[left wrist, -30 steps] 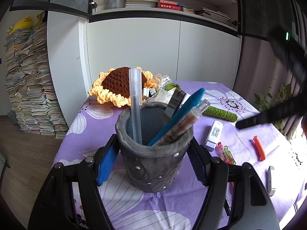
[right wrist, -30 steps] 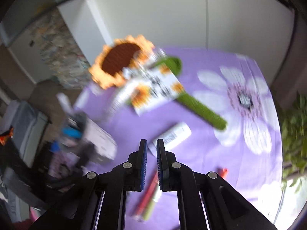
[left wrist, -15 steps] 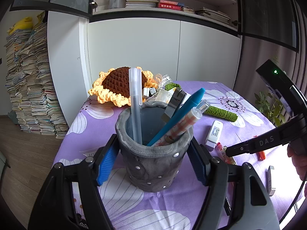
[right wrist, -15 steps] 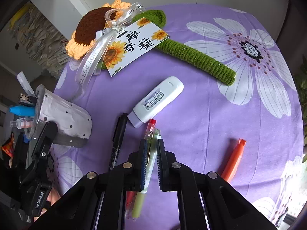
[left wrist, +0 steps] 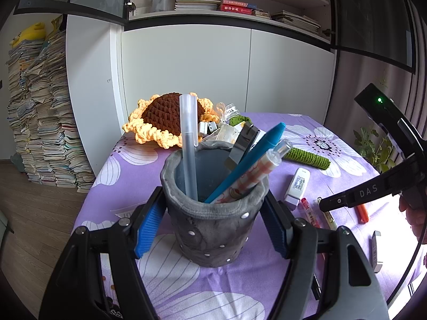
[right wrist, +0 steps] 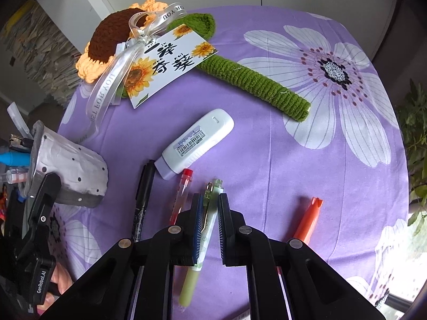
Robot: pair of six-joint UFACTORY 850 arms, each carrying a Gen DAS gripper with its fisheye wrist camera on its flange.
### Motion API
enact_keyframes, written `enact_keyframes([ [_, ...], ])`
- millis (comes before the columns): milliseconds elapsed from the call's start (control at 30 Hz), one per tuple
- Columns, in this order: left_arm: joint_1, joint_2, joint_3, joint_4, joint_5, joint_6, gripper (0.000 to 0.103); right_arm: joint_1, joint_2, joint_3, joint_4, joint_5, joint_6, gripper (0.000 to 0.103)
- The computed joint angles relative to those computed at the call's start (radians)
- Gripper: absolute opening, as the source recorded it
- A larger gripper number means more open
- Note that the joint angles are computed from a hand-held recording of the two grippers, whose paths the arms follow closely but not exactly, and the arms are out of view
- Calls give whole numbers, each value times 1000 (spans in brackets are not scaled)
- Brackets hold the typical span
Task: Organize stationery
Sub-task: 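Grasp the light green pen with the right tool, then carry the light green pen and insert it into the pen holder with the right tool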
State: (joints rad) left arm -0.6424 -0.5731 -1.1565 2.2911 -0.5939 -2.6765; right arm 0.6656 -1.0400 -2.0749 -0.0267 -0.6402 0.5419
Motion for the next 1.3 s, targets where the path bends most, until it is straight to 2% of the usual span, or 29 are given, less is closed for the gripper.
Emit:
enact_keyframes([
  [133,0,0,0,0,0,0,69,-2,4,3,9,0,0,9],
  [267,0,0,0,0,0,0,69,-6,4,2,1,-11,8,28],
  [600,0,0,0,-1,0,1,69,-1,-72,-127,3,-75,-10,28],
  [633,0,0,0,-1,0,1,69,-1,-74,-128,2,-80,-14,25],
  [667,0,0,0,-1,0,1,69,1,-81,-140,-2,-90,-18,17],
  [733,1,0,0,1,5,-2,69,5,-77,-131,-6,-81,-32,16],
  [933,0,-1,-3,-5,8,3,69,19,38,20,-73,58,7,11],
  [1067,0,-1,-2,-4,7,3,69,50,122,109,-243,135,110,10],
  [1167,2,-2,-5,-1,9,-2,69,57,171,163,-260,189,121,10],
  [1300,2,-2,-5,-1,9,-2,69,73,267,265,-419,313,256,10],
])
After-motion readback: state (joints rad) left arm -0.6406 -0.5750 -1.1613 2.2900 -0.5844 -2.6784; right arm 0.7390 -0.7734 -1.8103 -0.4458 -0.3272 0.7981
